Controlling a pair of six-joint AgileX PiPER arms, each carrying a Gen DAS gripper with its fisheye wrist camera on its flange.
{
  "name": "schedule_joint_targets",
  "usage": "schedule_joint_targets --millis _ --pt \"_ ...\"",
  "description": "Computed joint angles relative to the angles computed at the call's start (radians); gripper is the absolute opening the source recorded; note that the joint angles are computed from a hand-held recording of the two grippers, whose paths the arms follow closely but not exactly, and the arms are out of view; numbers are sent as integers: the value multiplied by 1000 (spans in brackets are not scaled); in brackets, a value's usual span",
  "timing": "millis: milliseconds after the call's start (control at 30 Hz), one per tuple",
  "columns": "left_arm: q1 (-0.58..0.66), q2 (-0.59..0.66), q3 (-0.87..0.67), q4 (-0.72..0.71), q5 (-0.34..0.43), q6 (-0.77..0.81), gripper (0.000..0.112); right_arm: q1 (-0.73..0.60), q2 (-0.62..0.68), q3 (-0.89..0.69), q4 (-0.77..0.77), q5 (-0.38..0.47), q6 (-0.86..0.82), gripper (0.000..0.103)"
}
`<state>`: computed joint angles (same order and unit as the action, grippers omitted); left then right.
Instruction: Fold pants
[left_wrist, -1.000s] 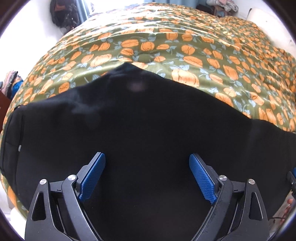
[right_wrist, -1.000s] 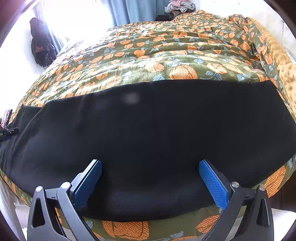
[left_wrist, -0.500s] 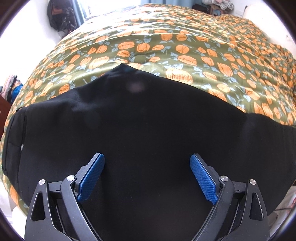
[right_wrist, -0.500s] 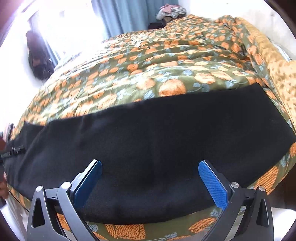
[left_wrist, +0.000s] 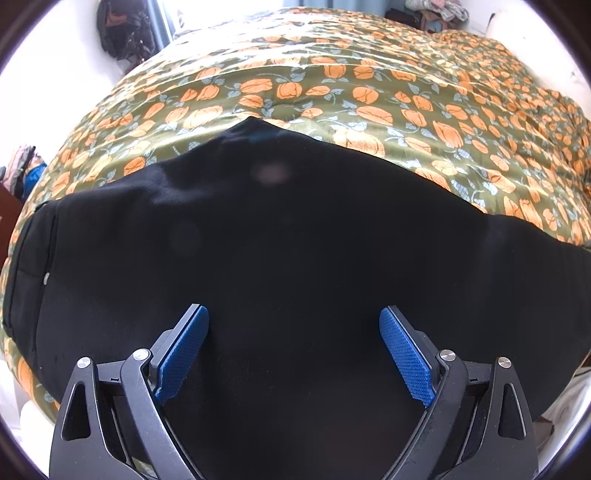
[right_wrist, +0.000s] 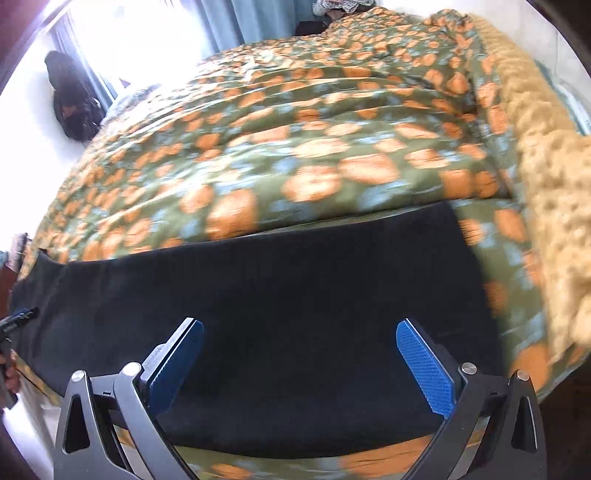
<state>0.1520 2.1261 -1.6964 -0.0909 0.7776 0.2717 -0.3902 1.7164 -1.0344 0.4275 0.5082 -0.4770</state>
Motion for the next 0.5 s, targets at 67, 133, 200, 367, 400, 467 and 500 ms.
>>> schedule_joint_targets --millis 67,133,200,367,400,467,500 --pt "1 -1 0 3 2 2 95 -82 -27 2 78 22 -90 103" --pt "2 -3 2 6 1 0 95 -179 -40 -2 216 49 -220 103" --pt "5 -4 5 5 -1 -1 95 -299 -34 -18 408 120 -378 103" --pt "-4 -4 9 28 -8 -25 95 -447 105 -195 559 406 -488 102" --pt "-5 -3 7 29 -6 -28 95 -452 151 -247 563 482 -489 102" --pt "-7 -3 4 34 -2 -35 95 -440 224 -327 548 556 -453 96" --pt "-8 -3 3 36 1 -36 95 -431 241 -343 538 569 -434 94"
